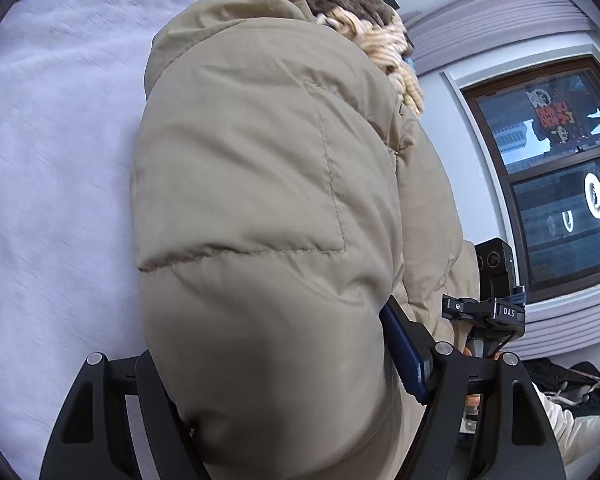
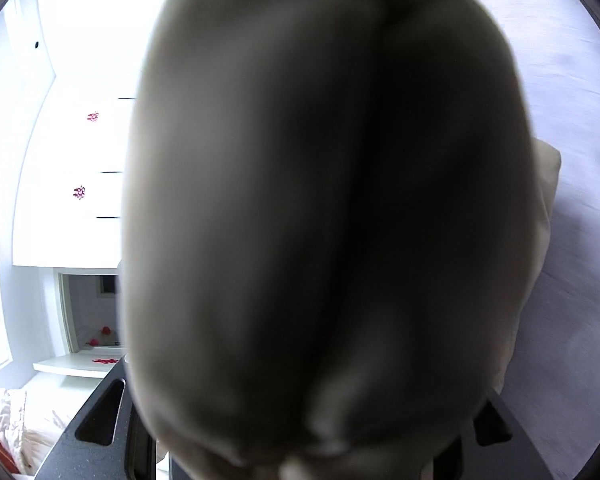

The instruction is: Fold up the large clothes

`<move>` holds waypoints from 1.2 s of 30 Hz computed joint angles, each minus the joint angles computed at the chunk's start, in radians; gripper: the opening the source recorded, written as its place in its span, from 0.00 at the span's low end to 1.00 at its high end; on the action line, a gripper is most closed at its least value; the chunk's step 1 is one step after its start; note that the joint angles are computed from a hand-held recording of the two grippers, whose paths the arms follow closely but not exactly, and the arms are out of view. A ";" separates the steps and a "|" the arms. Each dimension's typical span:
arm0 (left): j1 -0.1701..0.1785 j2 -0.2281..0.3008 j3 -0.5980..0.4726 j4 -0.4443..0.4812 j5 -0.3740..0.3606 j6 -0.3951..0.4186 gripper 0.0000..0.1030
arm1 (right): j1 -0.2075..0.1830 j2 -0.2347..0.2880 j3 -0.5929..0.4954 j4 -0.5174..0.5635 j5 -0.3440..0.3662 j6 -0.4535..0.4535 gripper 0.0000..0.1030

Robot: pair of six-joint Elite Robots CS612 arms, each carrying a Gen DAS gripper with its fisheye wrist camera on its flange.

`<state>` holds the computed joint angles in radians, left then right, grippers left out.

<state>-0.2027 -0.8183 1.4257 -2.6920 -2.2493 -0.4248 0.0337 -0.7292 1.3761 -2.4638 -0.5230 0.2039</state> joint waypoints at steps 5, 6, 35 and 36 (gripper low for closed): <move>0.069 0.010 -0.036 0.055 0.053 0.058 0.75 | 0.048 0.100 -0.165 0.023 0.020 0.042 0.41; 0.080 0.015 -0.041 0.059 0.061 0.062 0.75 | 0.056 0.120 -0.200 0.036 0.021 0.045 0.41; 0.031 -0.001 0.003 0.097 0.462 0.064 0.87 | 0.104 -0.051 -0.063 -0.078 -0.626 0.056 0.48; 0.031 -0.004 0.007 0.096 0.469 0.066 0.89 | 0.104 -0.061 -0.050 -0.103 -0.620 0.045 0.36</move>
